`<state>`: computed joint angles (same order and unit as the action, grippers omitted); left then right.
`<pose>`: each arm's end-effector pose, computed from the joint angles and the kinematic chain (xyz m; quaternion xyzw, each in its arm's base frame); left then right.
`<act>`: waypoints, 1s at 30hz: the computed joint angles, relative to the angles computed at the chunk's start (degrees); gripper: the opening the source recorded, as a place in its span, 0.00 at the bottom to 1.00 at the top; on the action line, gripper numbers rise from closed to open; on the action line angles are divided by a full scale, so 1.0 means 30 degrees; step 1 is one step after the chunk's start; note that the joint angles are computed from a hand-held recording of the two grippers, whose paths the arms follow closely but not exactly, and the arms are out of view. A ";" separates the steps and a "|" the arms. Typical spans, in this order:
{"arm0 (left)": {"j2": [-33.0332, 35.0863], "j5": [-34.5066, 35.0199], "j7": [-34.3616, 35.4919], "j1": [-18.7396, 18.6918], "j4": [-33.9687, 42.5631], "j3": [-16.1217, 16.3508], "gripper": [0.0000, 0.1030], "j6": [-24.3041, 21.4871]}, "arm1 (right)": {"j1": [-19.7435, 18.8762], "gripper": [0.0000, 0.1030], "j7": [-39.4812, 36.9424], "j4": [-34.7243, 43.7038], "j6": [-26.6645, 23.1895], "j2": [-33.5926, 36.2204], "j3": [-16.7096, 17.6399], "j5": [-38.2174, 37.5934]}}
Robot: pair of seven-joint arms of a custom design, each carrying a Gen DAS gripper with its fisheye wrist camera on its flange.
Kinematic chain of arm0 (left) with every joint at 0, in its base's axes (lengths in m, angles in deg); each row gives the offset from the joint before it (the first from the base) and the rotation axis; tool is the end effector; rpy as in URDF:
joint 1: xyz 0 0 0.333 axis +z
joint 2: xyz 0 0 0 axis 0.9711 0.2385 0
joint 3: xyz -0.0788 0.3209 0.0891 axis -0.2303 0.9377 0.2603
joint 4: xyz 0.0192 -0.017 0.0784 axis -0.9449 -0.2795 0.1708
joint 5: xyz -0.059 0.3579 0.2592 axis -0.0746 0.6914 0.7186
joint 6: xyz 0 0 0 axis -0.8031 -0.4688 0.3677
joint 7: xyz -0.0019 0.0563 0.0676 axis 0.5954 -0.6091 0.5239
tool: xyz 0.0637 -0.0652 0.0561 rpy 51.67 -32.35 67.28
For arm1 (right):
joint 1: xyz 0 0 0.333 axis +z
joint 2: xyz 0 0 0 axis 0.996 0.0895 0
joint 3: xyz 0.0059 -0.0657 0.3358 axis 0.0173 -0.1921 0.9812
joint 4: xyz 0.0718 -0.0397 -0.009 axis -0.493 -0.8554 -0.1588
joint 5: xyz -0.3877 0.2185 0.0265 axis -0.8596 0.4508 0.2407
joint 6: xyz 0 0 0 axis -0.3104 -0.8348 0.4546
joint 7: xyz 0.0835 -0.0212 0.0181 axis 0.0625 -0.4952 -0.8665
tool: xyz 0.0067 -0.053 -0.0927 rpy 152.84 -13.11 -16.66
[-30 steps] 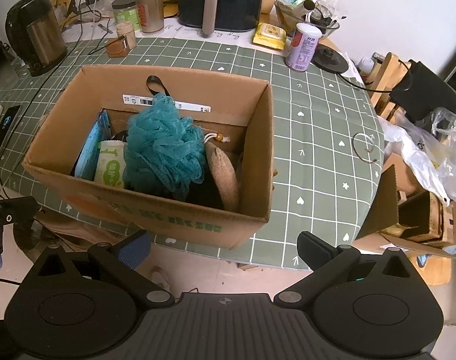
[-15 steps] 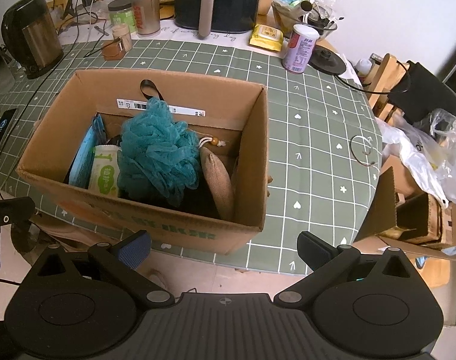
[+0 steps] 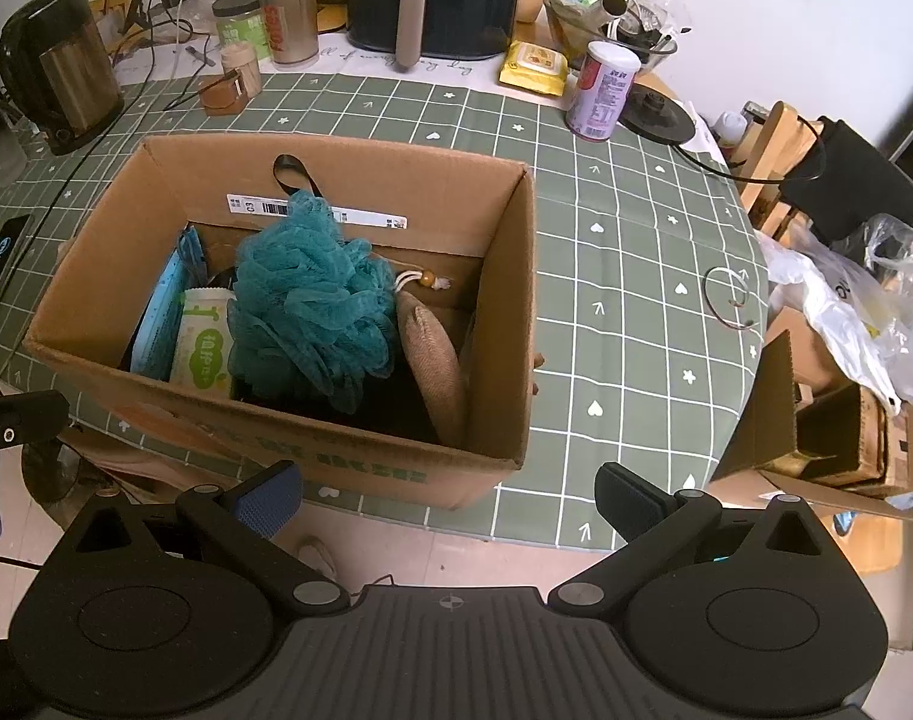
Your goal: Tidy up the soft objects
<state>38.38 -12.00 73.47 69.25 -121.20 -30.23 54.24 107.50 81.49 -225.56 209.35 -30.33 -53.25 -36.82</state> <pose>0.3745 -0.1893 0.4587 -0.7615 0.6068 -0.1461 0.1746 0.4526 0.2093 0.4446 -0.8478 0.4867 -0.1248 0.1694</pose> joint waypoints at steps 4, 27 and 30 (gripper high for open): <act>0.0103 -0.0031 0.0072 -0.0046 0.0083 0.0044 1.00 -0.0089 | 0.0004 1.00 -0.0045 0.0014 -0.0051 0.0025 -0.0025 0.0066; -0.0347 -0.0156 -0.0051 -0.0113 -0.0181 -0.0014 1.00 0.0112 | 0.0056 1.00 -0.0102 -0.0188 -0.0136 -0.0236 -0.0117 0.0385; -0.0367 -0.0190 -0.0042 -0.0114 -0.0200 -0.0011 1.00 0.0199 | 0.0110 1.00 -0.0264 -0.0209 -0.0107 -0.0269 -0.0193 0.0527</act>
